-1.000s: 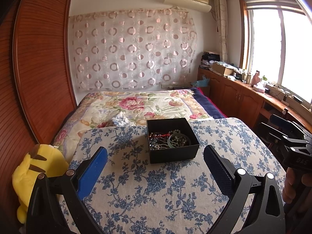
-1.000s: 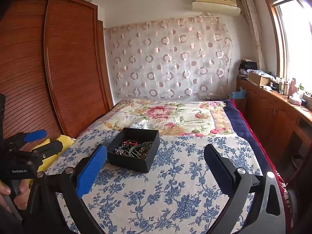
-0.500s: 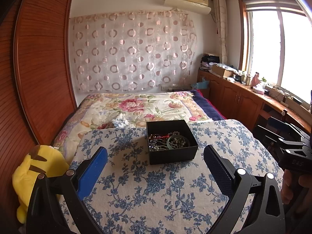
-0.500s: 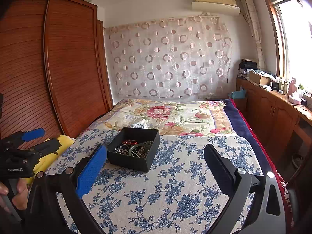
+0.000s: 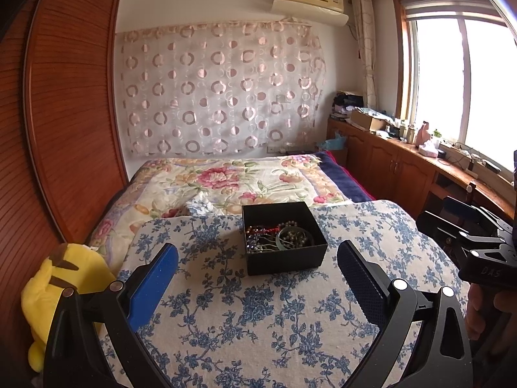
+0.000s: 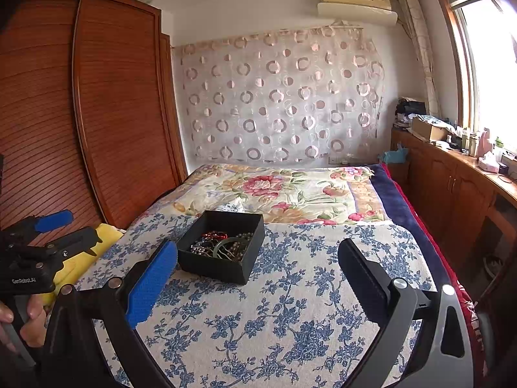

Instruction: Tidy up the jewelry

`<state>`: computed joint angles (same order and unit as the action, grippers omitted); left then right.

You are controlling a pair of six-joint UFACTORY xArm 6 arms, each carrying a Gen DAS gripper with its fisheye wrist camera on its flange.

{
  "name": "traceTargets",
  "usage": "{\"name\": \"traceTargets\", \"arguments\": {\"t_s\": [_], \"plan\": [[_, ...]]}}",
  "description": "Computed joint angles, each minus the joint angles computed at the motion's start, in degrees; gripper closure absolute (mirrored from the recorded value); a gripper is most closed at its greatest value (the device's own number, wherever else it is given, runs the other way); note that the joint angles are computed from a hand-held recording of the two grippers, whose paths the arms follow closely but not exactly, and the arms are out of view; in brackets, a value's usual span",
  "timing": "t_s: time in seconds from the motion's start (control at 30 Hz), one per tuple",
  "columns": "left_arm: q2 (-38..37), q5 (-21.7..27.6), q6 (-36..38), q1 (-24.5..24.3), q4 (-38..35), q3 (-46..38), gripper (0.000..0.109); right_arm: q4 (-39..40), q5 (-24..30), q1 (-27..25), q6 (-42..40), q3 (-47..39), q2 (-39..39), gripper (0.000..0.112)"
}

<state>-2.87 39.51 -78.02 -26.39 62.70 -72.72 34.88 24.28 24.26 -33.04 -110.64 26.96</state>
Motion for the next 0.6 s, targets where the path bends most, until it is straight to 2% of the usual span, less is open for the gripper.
{"name": "traceTargets", "arguments": {"t_s": [0.6], "plan": [[0.0, -0.1, 0.0, 0.0, 0.0, 0.0, 0.013, 0.0, -0.6, 0.3, -0.1, 0.9, -0.2, 0.012]]}}
